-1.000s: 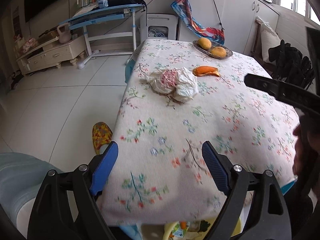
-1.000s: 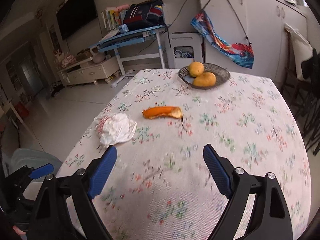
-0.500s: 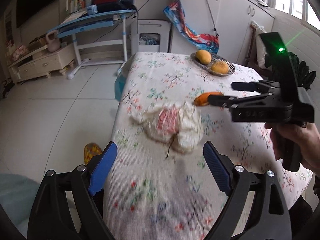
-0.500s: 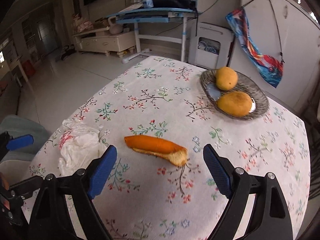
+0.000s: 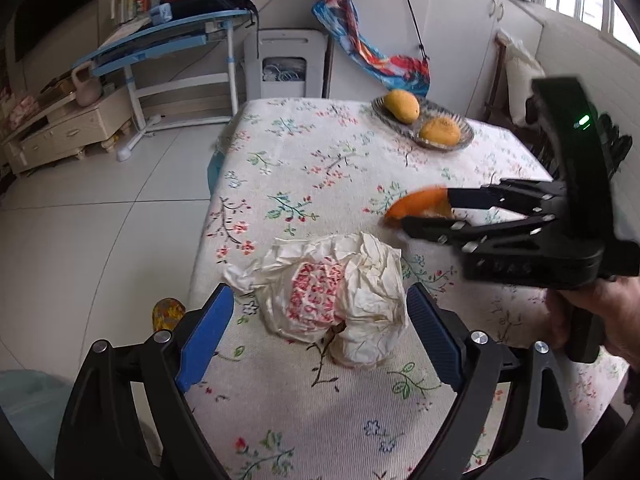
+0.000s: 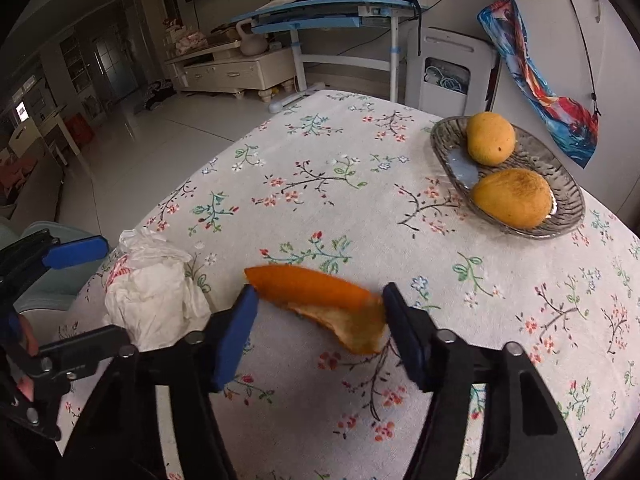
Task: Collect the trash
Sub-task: 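Grasp the white tissue bundle with the left gripper while the right grasps the last orange peel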
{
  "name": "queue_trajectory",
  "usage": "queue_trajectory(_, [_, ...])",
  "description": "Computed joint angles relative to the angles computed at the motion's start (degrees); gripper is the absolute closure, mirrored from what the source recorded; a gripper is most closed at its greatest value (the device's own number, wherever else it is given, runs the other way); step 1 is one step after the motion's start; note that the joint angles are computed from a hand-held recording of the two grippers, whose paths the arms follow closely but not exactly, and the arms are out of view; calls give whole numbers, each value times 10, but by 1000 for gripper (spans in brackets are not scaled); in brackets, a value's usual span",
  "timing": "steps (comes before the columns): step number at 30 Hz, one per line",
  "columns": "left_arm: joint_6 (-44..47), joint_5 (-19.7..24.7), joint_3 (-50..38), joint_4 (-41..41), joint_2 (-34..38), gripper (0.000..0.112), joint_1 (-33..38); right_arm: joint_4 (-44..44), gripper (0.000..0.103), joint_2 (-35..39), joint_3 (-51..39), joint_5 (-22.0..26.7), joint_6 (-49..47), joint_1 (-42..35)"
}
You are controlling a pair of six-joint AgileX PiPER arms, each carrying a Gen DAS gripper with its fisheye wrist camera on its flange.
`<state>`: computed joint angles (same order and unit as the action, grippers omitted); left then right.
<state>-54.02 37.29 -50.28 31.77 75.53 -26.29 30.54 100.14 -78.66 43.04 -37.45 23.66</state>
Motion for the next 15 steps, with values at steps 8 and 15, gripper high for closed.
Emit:
queue_trajectory(8, [58, -4, -33, -44, 44, 52, 5, 47, 83, -50, 68, -5, -10, -44])
queue_trajectory(15, [31, -11, -13, -38, 22, 78, -22, 121, 84, -129, 163, 0, -30, -97])
